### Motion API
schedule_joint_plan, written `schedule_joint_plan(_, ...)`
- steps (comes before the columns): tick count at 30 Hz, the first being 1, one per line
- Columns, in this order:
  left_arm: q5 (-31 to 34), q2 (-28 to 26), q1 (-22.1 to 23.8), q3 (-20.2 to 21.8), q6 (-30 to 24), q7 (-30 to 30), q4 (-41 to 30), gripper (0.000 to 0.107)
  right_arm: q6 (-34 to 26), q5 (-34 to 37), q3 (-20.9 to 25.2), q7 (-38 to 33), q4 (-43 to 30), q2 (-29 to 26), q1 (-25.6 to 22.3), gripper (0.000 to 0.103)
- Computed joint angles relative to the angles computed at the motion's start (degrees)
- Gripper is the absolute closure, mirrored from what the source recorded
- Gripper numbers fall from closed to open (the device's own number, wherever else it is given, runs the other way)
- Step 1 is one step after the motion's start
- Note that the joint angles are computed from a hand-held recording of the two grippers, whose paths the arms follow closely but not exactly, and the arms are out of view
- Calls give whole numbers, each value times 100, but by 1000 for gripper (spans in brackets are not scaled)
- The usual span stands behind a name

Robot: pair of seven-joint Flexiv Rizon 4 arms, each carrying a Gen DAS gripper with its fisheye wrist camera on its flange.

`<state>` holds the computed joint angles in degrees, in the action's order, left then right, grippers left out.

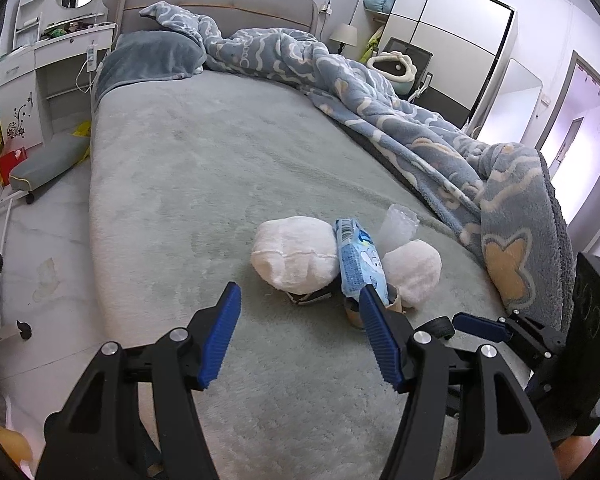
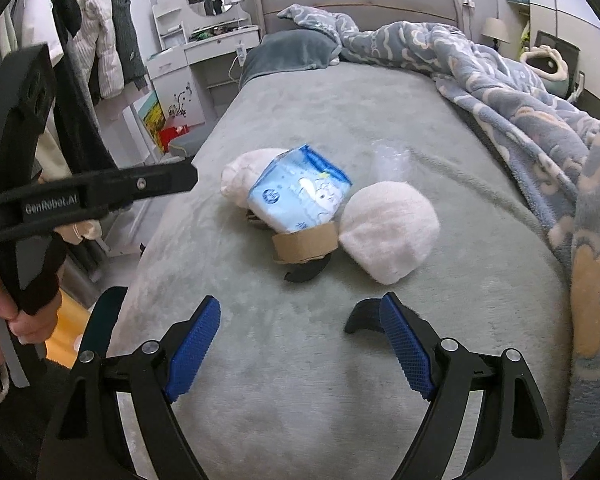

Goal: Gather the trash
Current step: 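Grasp blue wipes package with left tool while right tool approaches black rubber strip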

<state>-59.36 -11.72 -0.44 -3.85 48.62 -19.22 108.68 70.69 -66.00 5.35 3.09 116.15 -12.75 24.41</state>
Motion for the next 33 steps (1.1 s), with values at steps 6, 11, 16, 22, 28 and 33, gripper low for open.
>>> schedule_joint_plan(6, -40, -3, -47, -31, 5, 32, 39, 42, 23, 6, -10, 71, 79, 42, -69, 20)
schedule_joint_plan(11, -73, -11, -90, -46, 15, 11, 62, 42, 15, 7, -4, 138, 143, 53, -86, 19)
schedule_joint_plan(16, -59, -33, -109, -53, 2, -57, 57, 42, 22, 46, -6, 157, 202, 43, -120, 19)
schedule_joint_plan(22, -32, -64, -124, -72, 3, -99, 55, 42, 26, 94, -24, 239, 262, 30, -150, 18)
schedule_joint_plan(28, -25, -114, -117, -91, -73, -176, 20, 42, 164, 80, -69, 376, 338, 25, -214, 17)
schedule_joint_plan(33, -13, -149, -124, -115, -176, -278, -8, 45, 134, 108, -72, 406, 373, 27, -223, 16)
